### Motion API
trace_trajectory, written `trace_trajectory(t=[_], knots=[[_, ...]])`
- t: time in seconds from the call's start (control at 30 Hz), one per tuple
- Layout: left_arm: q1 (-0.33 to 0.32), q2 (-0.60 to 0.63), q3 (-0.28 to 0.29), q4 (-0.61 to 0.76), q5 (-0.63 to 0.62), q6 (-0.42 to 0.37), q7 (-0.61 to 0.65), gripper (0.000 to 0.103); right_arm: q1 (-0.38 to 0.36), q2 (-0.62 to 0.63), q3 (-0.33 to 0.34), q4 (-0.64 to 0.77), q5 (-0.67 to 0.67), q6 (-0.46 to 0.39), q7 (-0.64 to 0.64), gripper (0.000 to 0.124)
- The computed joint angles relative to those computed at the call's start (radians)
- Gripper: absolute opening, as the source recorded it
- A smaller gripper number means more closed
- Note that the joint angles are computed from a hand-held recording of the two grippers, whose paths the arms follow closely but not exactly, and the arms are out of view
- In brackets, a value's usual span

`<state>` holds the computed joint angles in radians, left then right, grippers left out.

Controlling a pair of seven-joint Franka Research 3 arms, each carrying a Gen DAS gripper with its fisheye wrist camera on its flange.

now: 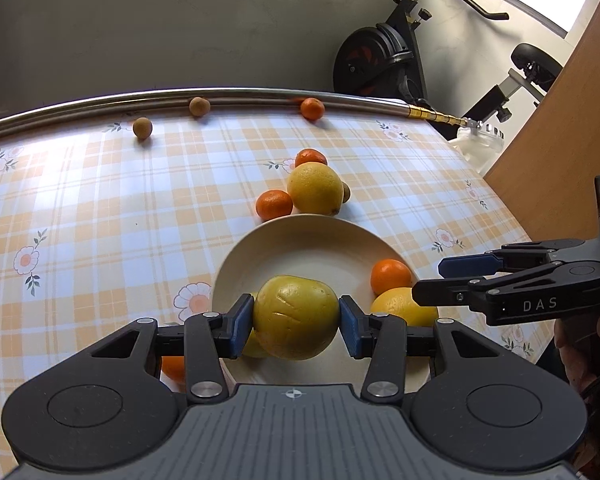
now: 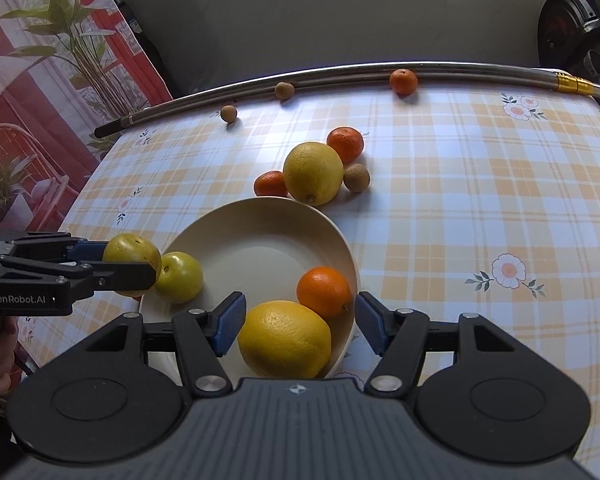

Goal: Organize fruits
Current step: 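Lower the yellow apple into the plate and open the left tool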

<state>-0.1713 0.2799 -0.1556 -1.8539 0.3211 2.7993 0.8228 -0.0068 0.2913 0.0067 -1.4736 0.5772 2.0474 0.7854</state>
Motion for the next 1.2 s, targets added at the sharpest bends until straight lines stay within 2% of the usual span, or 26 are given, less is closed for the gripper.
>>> trace_trajectory(t=[0.5, 1.2], knots=[[-0.018, 0.017, -0.008, -0.003, 0.001, -0.055, -0.030, 0.048, 0.005, -0.012, 0.000, -0.027, -0.002, 0.057, -0.010, 0.064], [-0.022, 0.069, -0.013, 0.037, -0.024, -0.111, 0.006, 0.048, 0.004, -0.012, -0.001, -0.036, -0.003, 0.065, -0.014, 0.064]])
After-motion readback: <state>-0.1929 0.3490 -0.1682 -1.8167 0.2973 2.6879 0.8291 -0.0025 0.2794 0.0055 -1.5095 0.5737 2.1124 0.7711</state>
